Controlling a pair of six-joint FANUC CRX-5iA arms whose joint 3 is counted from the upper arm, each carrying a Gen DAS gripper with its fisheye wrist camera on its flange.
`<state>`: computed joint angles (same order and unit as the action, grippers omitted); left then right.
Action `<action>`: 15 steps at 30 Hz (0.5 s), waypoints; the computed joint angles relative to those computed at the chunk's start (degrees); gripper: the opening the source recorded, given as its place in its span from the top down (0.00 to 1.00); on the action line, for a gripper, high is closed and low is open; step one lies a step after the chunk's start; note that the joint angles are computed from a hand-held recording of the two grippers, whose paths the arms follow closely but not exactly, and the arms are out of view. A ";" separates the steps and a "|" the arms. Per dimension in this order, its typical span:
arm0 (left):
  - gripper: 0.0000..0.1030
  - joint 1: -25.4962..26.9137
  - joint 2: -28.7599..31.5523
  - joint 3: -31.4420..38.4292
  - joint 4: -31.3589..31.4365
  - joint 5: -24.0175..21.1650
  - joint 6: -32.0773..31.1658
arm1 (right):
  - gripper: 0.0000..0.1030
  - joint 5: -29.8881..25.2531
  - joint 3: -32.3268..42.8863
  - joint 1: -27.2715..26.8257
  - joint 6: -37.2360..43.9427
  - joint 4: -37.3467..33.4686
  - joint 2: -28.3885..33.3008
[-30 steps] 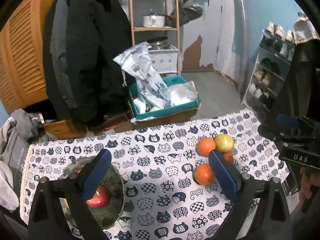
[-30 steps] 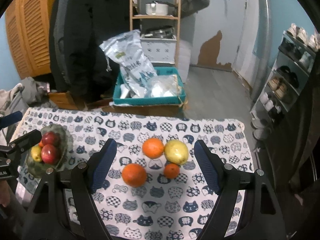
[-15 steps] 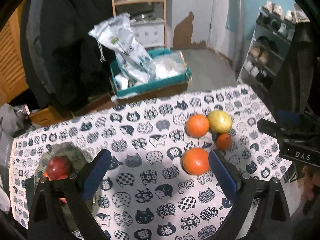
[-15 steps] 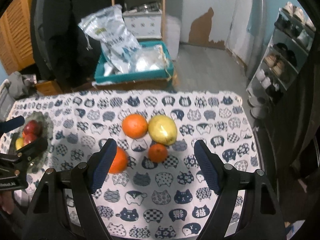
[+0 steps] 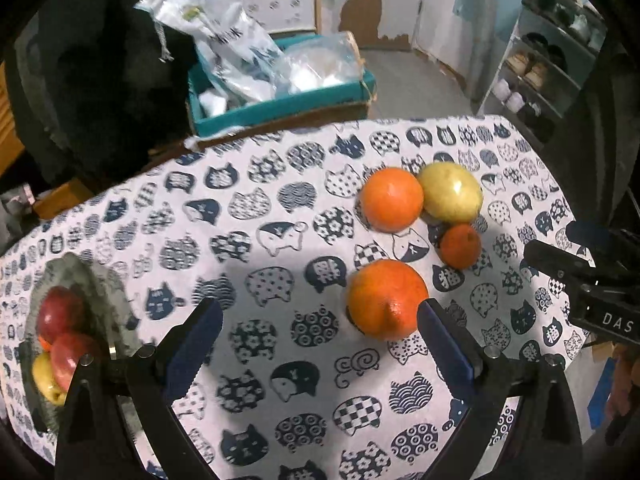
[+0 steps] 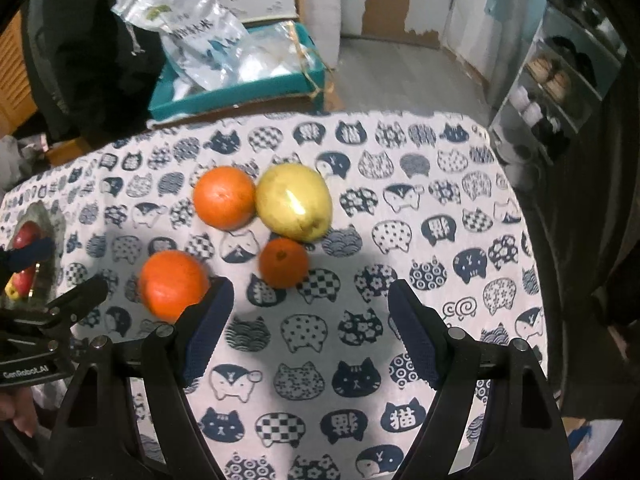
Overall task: Organize fruits
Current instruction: 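Close the left tool on a large orange while the right tool grasps a tangerine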
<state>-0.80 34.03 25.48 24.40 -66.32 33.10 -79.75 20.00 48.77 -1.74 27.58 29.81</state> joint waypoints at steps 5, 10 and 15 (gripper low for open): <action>0.04 -1.53 1.53 0.84 -2.08 -0.95 0.66 | 0.22 1.70 -1.88 -1.01 -0.50 -2.96 -0.47; 0.04 -2.82 1.99 0.10 -2.98 -0.17 -0.10 | 0.22 3.35 -3.43 -1.41 -0.96 -4.34 -0.83; 0.04 -3.62 3.08 0.77 -3.62 -1.13 -0.05 | 0.22 5.12 -5.54 -1.75 -1.79 -5.59 -1.58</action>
